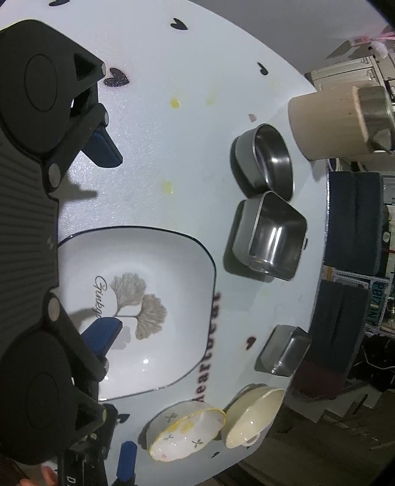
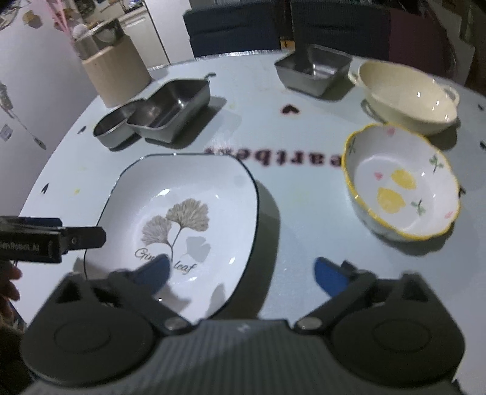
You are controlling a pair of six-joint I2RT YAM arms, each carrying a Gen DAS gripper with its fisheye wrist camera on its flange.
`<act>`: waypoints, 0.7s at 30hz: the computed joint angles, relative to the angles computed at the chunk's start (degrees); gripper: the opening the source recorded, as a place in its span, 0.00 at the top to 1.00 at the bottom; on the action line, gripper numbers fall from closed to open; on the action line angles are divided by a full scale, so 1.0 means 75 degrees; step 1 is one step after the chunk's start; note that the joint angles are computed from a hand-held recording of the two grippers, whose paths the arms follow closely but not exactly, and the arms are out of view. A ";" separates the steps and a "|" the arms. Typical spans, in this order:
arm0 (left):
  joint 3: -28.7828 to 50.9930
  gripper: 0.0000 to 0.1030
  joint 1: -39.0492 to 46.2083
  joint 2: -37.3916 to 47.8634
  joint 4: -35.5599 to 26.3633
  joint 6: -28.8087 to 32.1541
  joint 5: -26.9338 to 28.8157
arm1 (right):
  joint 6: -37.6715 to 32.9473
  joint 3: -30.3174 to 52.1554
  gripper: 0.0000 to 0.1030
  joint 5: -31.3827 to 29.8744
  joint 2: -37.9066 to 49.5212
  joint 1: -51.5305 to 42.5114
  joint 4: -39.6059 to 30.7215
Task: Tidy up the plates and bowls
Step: 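Open both grippers and release the white plate, then move both grippers to the handles of the cream two-handled bowl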
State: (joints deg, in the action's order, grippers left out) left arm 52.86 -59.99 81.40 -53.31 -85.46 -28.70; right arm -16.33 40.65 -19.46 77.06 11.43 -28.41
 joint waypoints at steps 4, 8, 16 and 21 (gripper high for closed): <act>0.0475 0.00 -0.0081 0.0168 -0.0272 -0.0027 -0.0336 | -0.0572 0.0139 0.00 -0.0301 -0.0204 -0.0652 -0.0182; 0.1181 0.00 -0.0034 0.0501 -0.0385 0.0240 -0.0778 | -0.1115 0.0624 0.00 -0.0788 -0.0118 -0.1501 -0.0463; 0.2724 0.00 0.0160 0.1587 -0.0127 0.0641 -0.1523 | -0.1188 0.2019 0.00 -0.1677 0.0733 -0.2973 -0.0308; 0.3610 0.00 0.0320 0.2321 0.0364 0.0802 -0.1800 | -0.1035 0.2914 0.00 -0.1824 0.1528 -0.3599 0.0225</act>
